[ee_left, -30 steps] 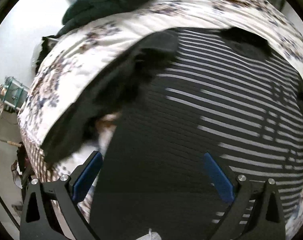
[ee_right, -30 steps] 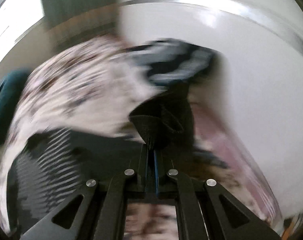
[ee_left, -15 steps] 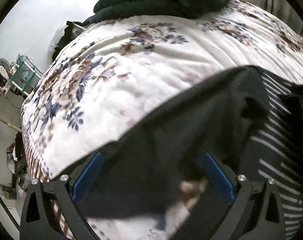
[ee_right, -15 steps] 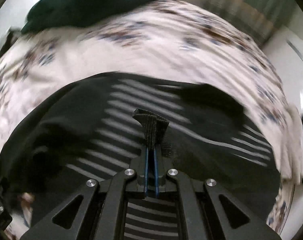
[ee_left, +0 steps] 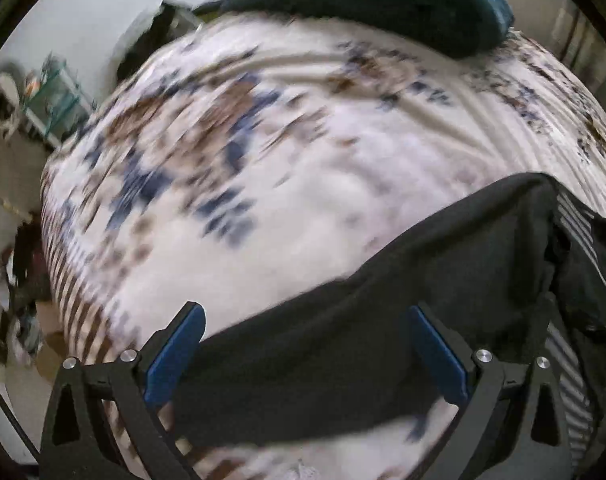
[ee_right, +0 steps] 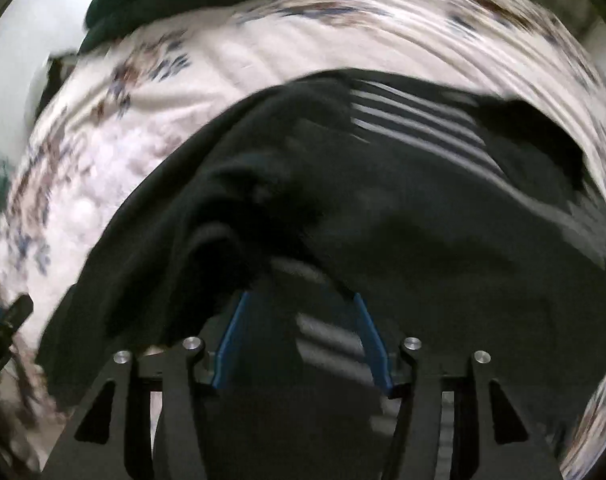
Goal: Fold small clothes
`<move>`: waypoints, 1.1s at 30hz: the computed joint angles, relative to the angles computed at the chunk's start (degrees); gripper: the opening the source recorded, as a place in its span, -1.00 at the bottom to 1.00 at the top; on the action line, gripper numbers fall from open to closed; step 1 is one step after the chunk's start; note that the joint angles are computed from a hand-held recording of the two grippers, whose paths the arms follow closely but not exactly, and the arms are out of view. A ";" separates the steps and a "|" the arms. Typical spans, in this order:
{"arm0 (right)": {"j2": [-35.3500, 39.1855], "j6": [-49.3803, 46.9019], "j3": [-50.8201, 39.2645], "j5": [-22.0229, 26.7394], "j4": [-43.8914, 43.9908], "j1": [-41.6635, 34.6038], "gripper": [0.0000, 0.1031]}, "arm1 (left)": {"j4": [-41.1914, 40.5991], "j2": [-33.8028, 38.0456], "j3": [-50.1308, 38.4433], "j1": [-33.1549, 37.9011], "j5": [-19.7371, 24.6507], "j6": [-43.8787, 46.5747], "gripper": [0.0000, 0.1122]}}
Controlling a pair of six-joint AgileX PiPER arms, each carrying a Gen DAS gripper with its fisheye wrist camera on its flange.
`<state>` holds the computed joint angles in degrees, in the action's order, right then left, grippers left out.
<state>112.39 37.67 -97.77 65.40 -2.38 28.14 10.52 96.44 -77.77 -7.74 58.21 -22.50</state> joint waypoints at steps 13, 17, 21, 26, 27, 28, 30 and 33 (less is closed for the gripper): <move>-23.28 16.14 34.72 -3.14 3.21 -4.92 0.26 | -22.78 1.09 11.81 36.06 1.11 22.20 0.73; -23.02 16.94 34.42 -2.81 1.87 -2.74 0.25 | -26.82 4.23 11.17 32.80 -1.30 23.59 0.02; -21.98 16.87 33.35 -1.84 1.14 -1.26 0.25 | -31.72 3.93 9.45 30.11 -2.08 27.09 -0.91; -24.38 18.20 34.59 -0.56 0.92 -1.25 0.25 | -34.27 1.81 2.73 33.03 -2.04 27.87 -0.92; -24.74 18.56 34.77 -0.38 0.90 -1.20 0.25 | -35.10 2.54 0.74 34.23 -1.28 28.33 -0.92; -25.13 18.90 34.98 -0.25 0.85 -1.17 0.25 | -35.40 3.55 -1.33 35.36 -0.67 28.37 -0.92; -27.02 19.13 36.14 0.07 1.19 -1.28 0.25 | -35.88 6.37 -5.03 37.52 -0.19 28.94 -0.92; -26.55 19.33 34.68 0.93 1.51 -1.45 0.25 | -38.32 11.90 -11.30 39.80 2.69 29.46 -0.84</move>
